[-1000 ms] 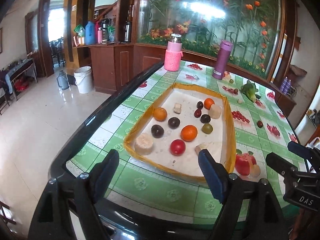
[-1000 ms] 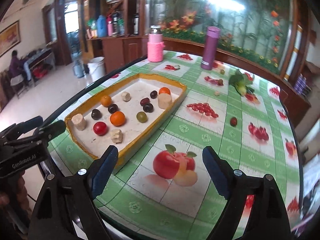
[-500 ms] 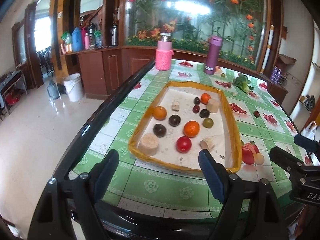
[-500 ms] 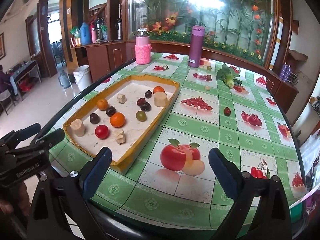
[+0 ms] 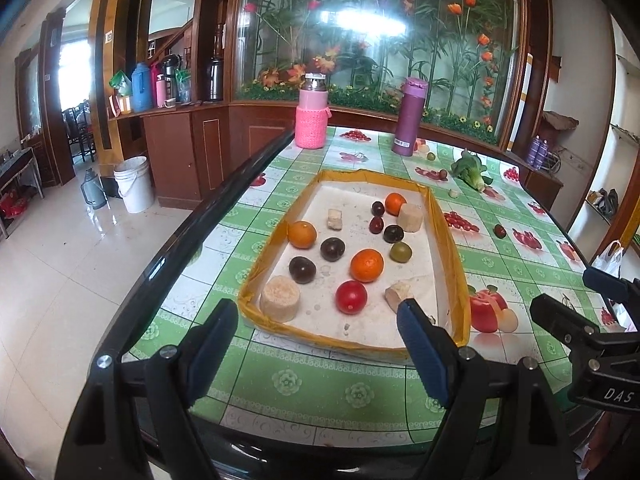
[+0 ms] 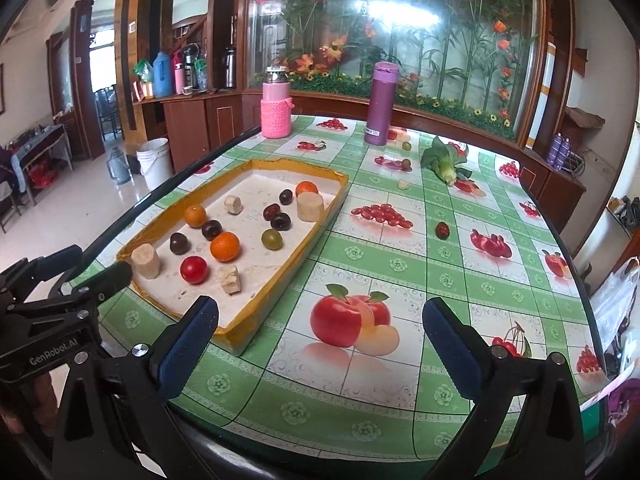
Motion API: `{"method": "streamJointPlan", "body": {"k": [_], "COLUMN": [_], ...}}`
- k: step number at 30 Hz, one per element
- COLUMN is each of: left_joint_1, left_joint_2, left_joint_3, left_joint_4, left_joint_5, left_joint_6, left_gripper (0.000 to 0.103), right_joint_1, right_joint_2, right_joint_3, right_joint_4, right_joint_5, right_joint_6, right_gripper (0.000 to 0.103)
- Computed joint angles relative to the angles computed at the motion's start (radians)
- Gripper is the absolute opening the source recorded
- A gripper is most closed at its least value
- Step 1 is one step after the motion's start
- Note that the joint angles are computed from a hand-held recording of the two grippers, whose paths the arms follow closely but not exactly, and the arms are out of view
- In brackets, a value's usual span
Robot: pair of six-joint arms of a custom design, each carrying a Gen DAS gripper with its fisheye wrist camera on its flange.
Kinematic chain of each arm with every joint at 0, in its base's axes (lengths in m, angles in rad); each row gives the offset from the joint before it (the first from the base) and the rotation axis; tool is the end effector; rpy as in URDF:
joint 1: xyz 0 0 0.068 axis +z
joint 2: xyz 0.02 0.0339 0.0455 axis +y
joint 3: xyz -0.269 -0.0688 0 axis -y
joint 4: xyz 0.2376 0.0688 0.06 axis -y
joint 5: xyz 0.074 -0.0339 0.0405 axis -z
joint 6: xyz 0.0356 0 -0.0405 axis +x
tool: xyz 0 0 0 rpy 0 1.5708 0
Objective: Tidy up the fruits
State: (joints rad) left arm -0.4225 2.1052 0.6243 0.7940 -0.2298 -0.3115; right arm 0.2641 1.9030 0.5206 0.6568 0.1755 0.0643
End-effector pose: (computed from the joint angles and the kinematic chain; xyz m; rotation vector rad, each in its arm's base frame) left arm 0.2971 -0.1247 0.0448 0.0021 2.2399 -0.1388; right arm 0.2842 0.0704 0.0733 -0.1377 2.2789 -0.0303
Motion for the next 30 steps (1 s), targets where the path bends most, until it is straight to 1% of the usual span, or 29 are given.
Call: {"method": "streamJointPlan", "body": {"k": [2,3,4,6,9,11,16,20,23,30], "left_joint_1": [0.002,0.003,0.003,-0.002,-0.016,-0.020,-0.006,0.002,-0.003,0.009], "left_joint_2": [-0.001,-0.001,-0.002,-0.001,0.004,0.009,0.018,0.020,0.025,0.029], "left_joint_3": [-0.001,0.000,0.002,0.002,0.011,0.008,0.010,0.005,0.006,0.013], "left_joint_4": [0.006,0.006,0.003,0.012,0.015,0.035,0.050,0.068,0.074,0.065], "left_joint_5": [-0.001,0.000,-0.003,-0.018,-0.062,-0.076,-0.073,-0.050,-0.066,-0.054], "left_joint_6": [-0.001,-0.001,-0.004,-0.001,0.015,0.019,0.014,0.016,0.025,0.015], "left_gripper": [0.084,0.089,0.097,0.102,0.102,0.102,0.102,0.102,0.103,0.103], "right_joint_1": [-0.004,-0.006,-0.008,-0.011,-0.013,-0.015,-0.021,-0.024,-0.020,-0.012], "right_joint_2": [0.002,0.003,0.004,0.004,0.007,0.006,0.012,0.018,0.024,0.036], "right_joint_3": [0.003,0.003,0.003,0.004,0.006,0.005,0.011,0.025,0.036,0.049], "right_joint_4": [-0.006,-0.005,-0.004,-0.006,-0.005,-0.003,-0.003,-0.015,-0.023,-0.026], "right_joint_5": [0.003,0.003,0.005,0.007,0.012,0.011,0.012,0.008,0.014,0.018], "right_joint_6": [0.001,0.000,-0.002,-0.004,-0.006,-0.006,-0.008,-0.005,-0.008,-0.012], "right_gripper": [0.103,0.103,0.103,0.103,0.103,0.103,0.103,0.103,0.103,0.103]}}
